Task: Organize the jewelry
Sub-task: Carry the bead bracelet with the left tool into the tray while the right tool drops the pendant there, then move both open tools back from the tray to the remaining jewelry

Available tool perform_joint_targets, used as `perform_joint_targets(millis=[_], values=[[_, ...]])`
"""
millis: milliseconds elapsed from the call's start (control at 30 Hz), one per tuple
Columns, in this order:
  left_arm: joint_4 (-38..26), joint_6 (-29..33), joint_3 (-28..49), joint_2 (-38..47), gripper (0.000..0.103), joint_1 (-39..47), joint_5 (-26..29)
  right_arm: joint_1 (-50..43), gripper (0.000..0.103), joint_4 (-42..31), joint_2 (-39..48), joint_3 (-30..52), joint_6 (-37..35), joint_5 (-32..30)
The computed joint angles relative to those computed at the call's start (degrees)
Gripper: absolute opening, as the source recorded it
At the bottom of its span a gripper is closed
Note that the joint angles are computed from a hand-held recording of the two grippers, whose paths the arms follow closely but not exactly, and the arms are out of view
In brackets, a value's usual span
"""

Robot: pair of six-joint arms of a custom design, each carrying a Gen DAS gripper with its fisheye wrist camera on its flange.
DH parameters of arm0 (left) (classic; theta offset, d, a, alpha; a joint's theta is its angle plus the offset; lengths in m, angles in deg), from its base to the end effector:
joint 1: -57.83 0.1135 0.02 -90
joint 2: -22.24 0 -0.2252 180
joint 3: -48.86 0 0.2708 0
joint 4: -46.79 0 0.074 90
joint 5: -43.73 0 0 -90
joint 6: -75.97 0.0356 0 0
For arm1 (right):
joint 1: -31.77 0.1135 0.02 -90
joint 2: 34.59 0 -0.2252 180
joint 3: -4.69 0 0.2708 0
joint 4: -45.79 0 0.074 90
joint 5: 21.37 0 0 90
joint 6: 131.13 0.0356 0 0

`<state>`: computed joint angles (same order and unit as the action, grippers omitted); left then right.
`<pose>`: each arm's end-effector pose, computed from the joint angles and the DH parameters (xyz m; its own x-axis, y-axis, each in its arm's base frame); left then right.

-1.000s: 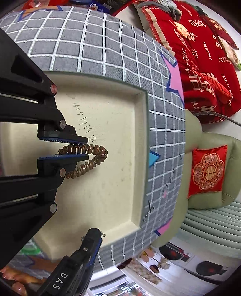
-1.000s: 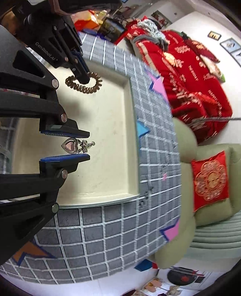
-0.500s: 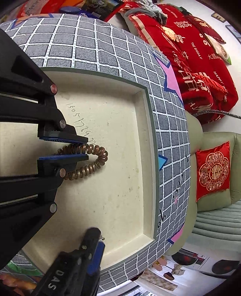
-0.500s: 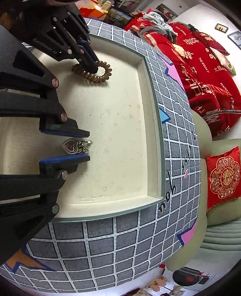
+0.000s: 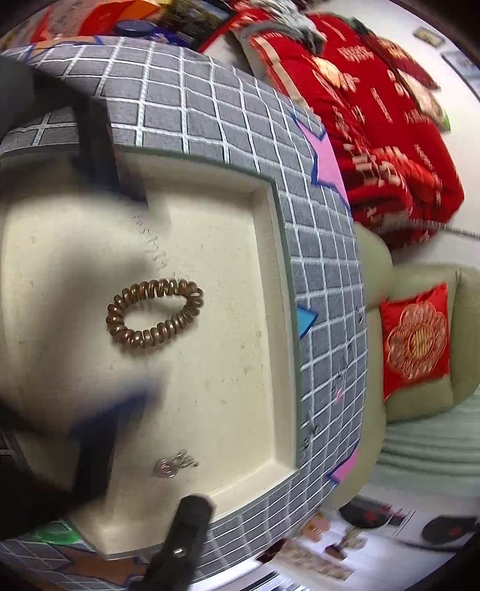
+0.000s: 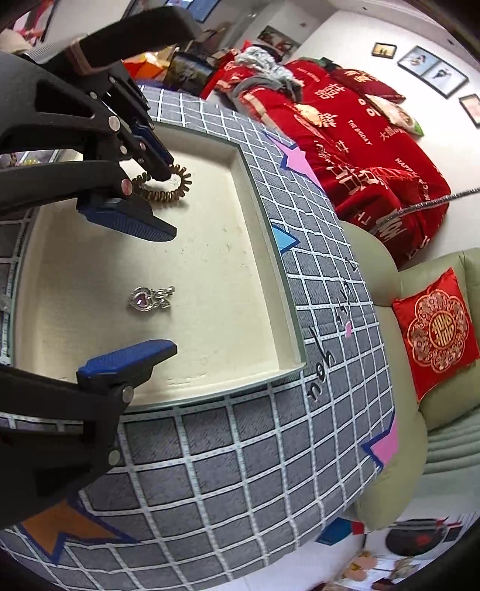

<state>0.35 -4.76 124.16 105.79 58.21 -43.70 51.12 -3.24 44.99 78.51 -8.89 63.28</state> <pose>0.3260 0.0006 0.2090 -0.8023 0.1556 -0.5763 0.1505 0.9870 0.0570 0.2931 0.1064 0.2184 -0.8551 0.2627 -0.4470 0.0893 0.9239 0.3720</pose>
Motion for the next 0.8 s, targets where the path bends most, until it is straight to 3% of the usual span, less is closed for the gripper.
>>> perform_joint_targets(millis=[267,367,633,733,800], values=[[0.7,0.4,-2.9,-5.2,0.103,-0.3,-1.3,-1.3,0.061,0.2,-4.2,-2.6,1.1,-1.4],[-1.4,1.7,-4.0,-8.5,0.103,2.0,1.7,-1.2,0.077,-0.3,-6.7,-4.0,1.5,-1.6],[-12.5,6.7,-8.1,-20.4,0.103,11.0,11.7,0.5,0.083,-2.9,-18.8,-10.1,2.4,-1.3],[-15.1,10.4,-11.5,-26.5,0.103,14.5,13.4,2.0,0.103,-4.9,-25.1,-12.9,4.3,0.7],[-17.1,13.1,-14.4,-31.5,0.103,17.4,14.0,2.8,0.103,-6.3,-28.7,-14.7,4.8,0.6]])
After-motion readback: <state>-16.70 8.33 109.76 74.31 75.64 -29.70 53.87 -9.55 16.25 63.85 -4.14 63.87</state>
